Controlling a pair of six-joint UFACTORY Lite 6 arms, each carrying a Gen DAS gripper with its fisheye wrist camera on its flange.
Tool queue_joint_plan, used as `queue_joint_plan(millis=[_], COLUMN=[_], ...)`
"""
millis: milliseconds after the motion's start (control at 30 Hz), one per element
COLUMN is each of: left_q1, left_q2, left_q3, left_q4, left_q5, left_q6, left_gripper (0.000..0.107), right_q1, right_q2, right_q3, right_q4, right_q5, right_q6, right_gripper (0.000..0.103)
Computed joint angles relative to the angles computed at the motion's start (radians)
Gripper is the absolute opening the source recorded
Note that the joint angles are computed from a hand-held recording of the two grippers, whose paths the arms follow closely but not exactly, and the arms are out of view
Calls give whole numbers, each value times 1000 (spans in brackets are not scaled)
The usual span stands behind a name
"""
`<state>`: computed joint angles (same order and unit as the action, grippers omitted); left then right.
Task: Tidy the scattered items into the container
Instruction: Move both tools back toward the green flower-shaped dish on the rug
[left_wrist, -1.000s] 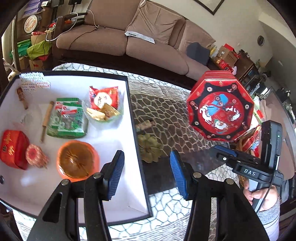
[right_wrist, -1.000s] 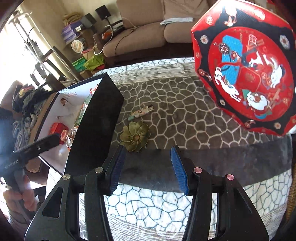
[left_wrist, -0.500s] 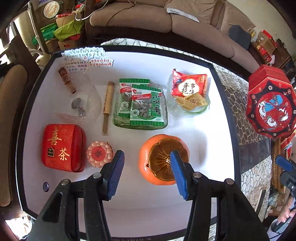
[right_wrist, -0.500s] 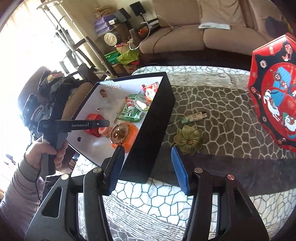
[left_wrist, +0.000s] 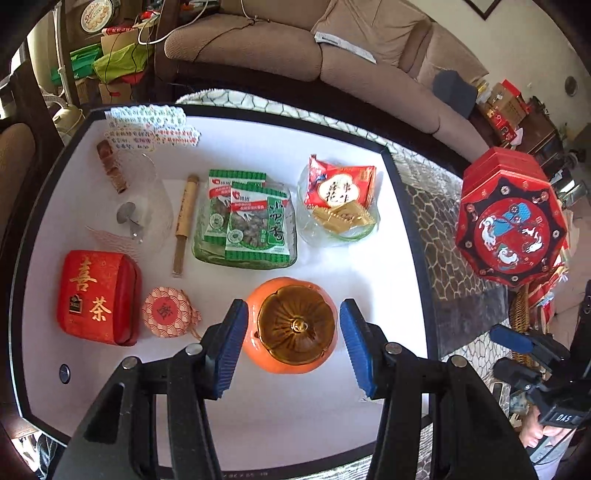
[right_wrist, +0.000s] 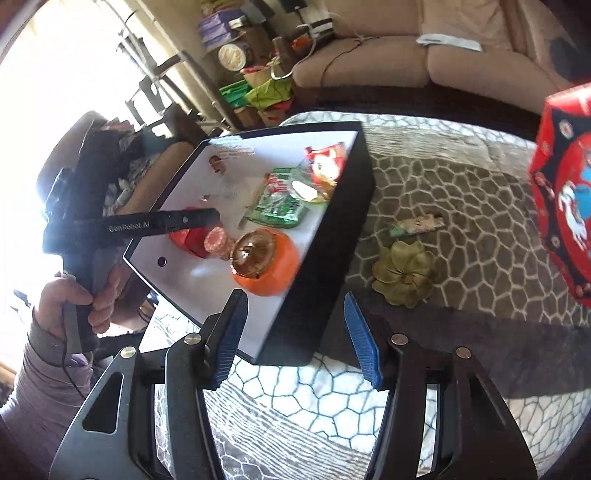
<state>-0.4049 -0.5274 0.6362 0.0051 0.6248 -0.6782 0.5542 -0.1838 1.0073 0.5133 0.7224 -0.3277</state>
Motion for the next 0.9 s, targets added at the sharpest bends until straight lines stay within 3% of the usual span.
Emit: queue_joint_plan(millis=[33,100,200,400,533,667,900], left_q1=[17,57,167,542,729,873,904], left_q2=[-51,-143,-249,-383,-404,-381,-351], left_q3=[1,6,-9,-88,-149,-192,-228], left_q4=[9,31,-21,-310,-475,-594,-662], left_q5=[37,115,196,292,333,364,340], left_q6=[2,22,139,597,843,1035,1131], left_gripper=[52,52,52,52,52,52,52], right_q1=[77,213,342,422,394,331,363], right_q2=[62,231,469,867,957,1075,1101], right_q3=[65,240,489,881,939,1070,1065], right_q4=[-74,-241,-462,-577,-523,-440,-534], right_q5=[-17,3,89,378,431,508,487], right_q6=[81,231,408,435,398,383,332], right_gripper=[54,74,75,74,76,62,72])
